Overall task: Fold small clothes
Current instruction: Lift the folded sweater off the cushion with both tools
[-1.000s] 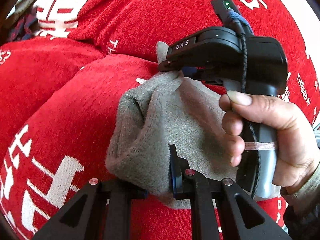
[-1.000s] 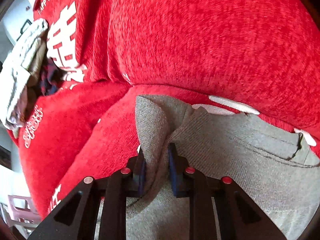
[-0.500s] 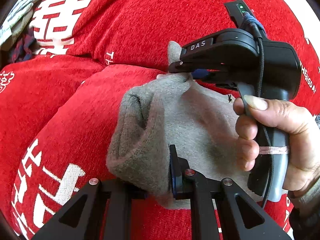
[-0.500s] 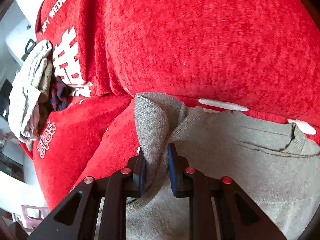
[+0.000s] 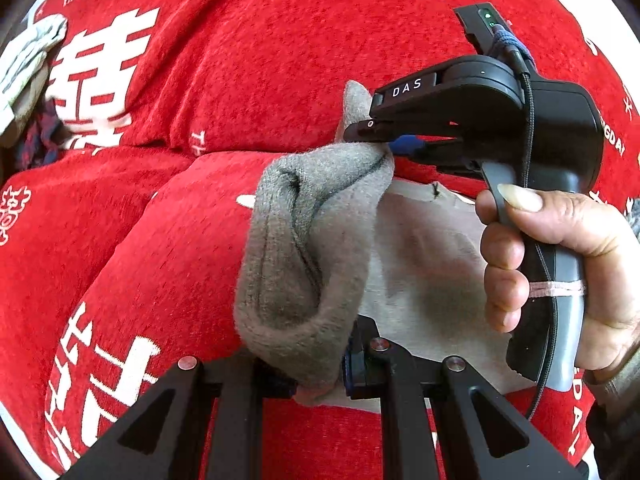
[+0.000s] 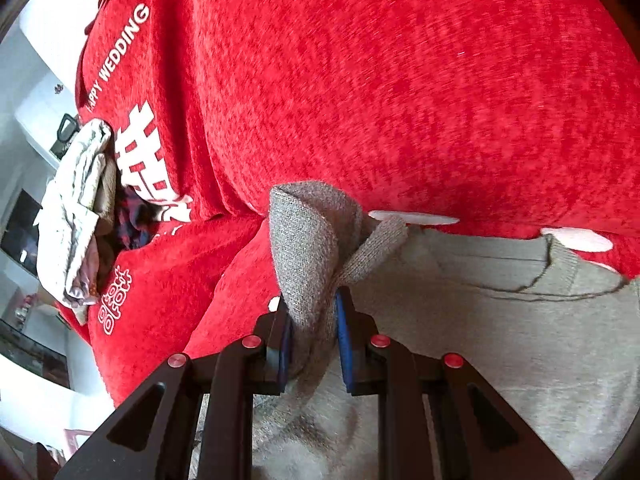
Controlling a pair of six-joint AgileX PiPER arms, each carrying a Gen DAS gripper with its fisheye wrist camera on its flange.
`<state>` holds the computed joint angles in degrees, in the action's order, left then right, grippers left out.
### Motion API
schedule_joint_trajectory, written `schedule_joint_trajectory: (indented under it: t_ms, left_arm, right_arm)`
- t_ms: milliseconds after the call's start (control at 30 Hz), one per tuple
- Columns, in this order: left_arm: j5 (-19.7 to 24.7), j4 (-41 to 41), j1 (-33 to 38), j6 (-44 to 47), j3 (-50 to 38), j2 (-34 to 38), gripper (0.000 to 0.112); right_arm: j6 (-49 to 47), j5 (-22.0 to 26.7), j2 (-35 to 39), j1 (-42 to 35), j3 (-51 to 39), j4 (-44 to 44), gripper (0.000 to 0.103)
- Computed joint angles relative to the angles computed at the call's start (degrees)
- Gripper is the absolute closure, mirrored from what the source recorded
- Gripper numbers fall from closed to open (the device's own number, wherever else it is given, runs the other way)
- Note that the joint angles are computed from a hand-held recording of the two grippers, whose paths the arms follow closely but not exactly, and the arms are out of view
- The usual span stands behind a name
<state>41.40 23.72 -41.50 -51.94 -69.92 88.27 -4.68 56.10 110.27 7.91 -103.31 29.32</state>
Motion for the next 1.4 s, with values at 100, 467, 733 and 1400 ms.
schedule_joint_trajectory:
  t_ms: [100,467,733,1400]
  left_arm:
    - [1.79,1.47,-1.85,-0.75,-1.85,0.70,0.096]
    - [8.60,5.18,-8.66,-1.43,-10.24,5.61,0.096]
    - [11.08,5.54,-12.69,-1.14,-14.99,10.02,0.096]
    - [18.84,6.99,-19.09,1.59,-27.78,18.71,0.096]
  right_arm:
    - [-1.54,0.26,-1.14,-1.89,1.23,2.17,0.082]
    - [-6.29,2.64,-3.92,-8.17,3.67,5.67,0.082]
    - [-11.46,5.90,-5.32,-13.39,4.82,6.39,0.082]
    - [-20.66,10.21,-6.12,-22.89,7.45,11.68,0.082]
